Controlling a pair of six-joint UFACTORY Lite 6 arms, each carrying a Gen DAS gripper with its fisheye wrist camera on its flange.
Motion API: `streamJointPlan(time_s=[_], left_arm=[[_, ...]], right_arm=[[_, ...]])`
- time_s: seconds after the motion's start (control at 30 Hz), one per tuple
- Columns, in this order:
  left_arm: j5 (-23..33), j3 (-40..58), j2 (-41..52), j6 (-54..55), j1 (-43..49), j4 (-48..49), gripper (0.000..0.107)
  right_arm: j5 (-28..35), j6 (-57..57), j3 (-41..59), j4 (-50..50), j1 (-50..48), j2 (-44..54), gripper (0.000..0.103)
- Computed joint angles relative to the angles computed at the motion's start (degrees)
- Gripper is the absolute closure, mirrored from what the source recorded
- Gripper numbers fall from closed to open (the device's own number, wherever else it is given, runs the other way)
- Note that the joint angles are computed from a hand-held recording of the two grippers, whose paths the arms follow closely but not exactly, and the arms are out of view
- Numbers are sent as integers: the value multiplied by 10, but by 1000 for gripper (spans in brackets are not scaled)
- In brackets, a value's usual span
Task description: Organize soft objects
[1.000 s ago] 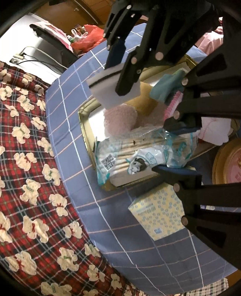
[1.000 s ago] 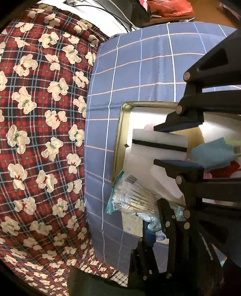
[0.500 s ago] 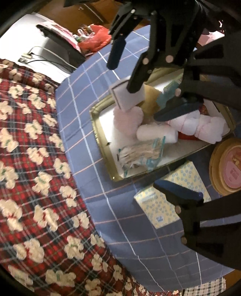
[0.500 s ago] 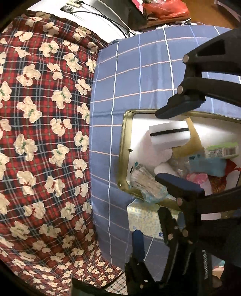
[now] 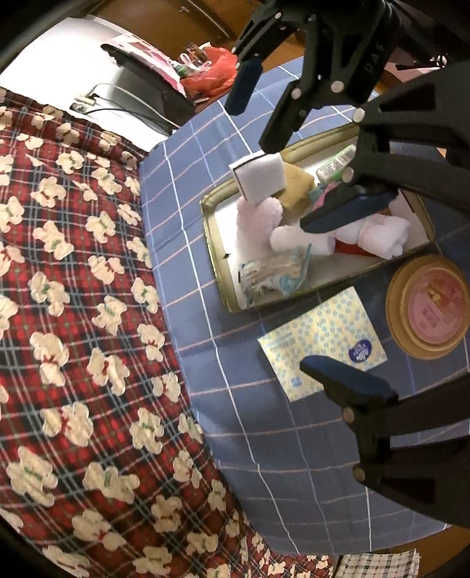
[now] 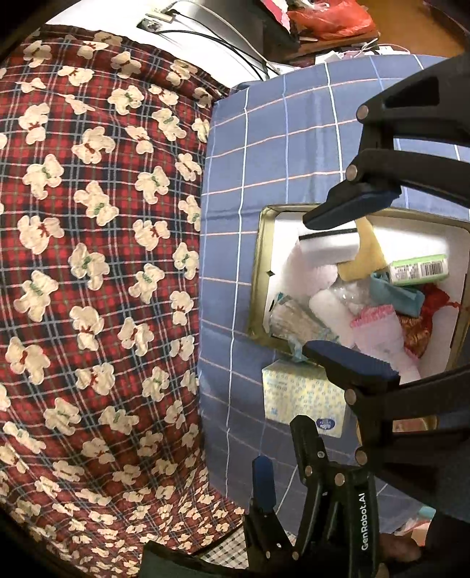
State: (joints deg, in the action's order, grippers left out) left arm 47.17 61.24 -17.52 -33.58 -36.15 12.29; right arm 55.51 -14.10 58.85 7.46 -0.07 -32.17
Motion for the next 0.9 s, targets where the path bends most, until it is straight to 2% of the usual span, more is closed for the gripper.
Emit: streamJointPlan(time_s=[0.43, 0.9], left_arm=[[18, -45, -73, 9, 11, -7, 35], [22, -55, -90, 21, 16, -18, 35]], right_arm=[[10, 122, 0, -80, 102, -32, 37], [18, 163, -5, -108, 137, -45, 37]])
